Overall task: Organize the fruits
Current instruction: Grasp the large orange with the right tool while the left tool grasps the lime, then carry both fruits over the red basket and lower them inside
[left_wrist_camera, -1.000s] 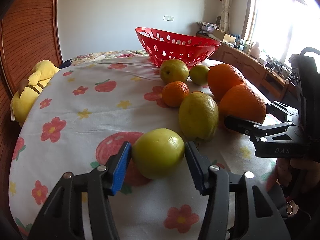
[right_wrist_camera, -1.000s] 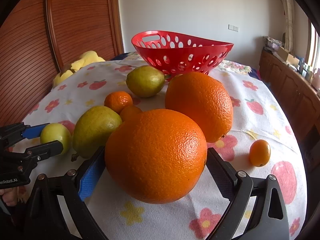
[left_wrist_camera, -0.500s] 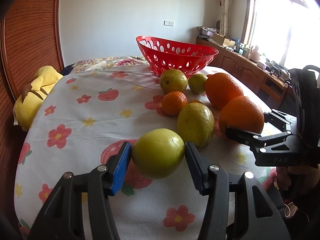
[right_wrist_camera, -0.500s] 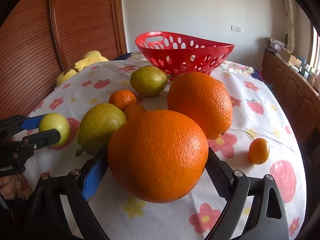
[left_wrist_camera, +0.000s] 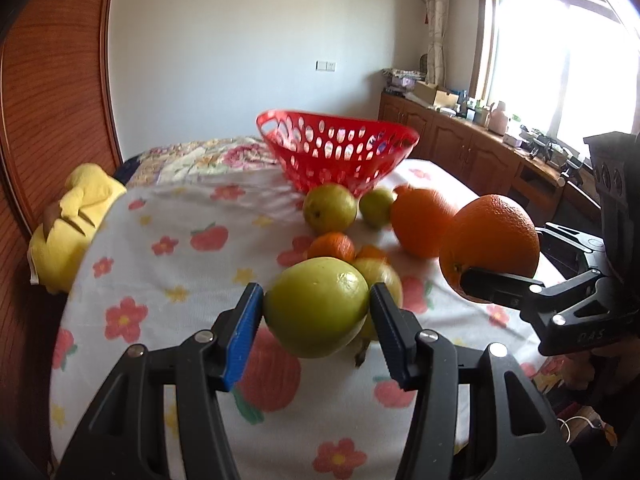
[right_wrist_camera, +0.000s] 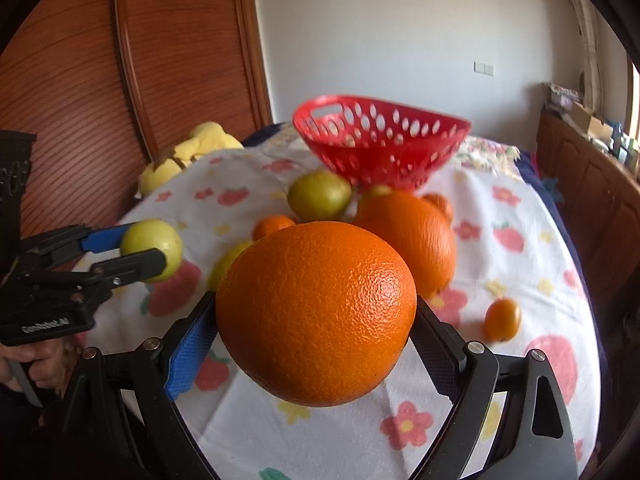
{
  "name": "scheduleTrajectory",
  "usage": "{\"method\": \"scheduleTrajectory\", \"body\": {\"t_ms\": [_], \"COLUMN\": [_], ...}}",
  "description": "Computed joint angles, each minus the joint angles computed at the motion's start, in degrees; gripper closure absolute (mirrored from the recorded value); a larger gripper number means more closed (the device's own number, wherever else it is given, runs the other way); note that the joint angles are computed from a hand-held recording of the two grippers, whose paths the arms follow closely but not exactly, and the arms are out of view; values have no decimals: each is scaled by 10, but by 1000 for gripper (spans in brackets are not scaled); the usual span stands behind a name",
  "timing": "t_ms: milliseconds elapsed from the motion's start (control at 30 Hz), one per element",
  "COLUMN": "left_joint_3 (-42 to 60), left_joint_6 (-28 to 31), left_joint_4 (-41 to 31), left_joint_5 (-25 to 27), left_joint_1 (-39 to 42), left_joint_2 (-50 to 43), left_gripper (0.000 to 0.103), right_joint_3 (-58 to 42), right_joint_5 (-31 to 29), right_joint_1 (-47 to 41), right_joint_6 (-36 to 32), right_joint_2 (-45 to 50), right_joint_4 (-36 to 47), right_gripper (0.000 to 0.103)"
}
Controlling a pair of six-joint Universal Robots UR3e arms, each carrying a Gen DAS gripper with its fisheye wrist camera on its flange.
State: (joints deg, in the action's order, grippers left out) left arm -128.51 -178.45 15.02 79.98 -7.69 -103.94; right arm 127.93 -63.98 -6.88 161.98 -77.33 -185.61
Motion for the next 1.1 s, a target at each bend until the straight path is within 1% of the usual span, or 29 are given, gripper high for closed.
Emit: {"method": "scheduleTrajectory", "body": {"t_ms": [100,233,333,500,700,800,867,933,1100], "left_joint_3": [27,84,140,244,402,482,534,588,702], "left_joint_6": [5,17,28,23,28,31,33,36,40], "left_joint_4": [-22,-60,-88,-145,-230,-270,-297,-324,-385], "left_joint_5": [-4,-5,-5,-21,-18,-16,-16,-15,-15], "left_joint_1": [1,0,1,12,7,4,4,4,4], "left_joint_2": [8,-1,-26,-72,-150,-193,-222,-254,-324], "left_gripper": [49,49,49,49,49,49,49,49,49], "right_joint_3": [-20,-69,-126,-237,-421,-548,-648,-723,-936], "right_joint_5": [19,19,21,17,1,-18,-35,-48,-63], "right_joint_1": [-9,-12,-14,-18,-10,3,14,23,39], "right_joint_6": [-2,-12,-22,-22,-31,-49,-63,-77,-108], "right_joint_2": [-20,-17,4,57,155,225,283,325,438], "right_joint_4": [30,59,86,136,235,308,366,413,564], "right_gripper": [10,10,10,10,10,10,10,10,10]}}
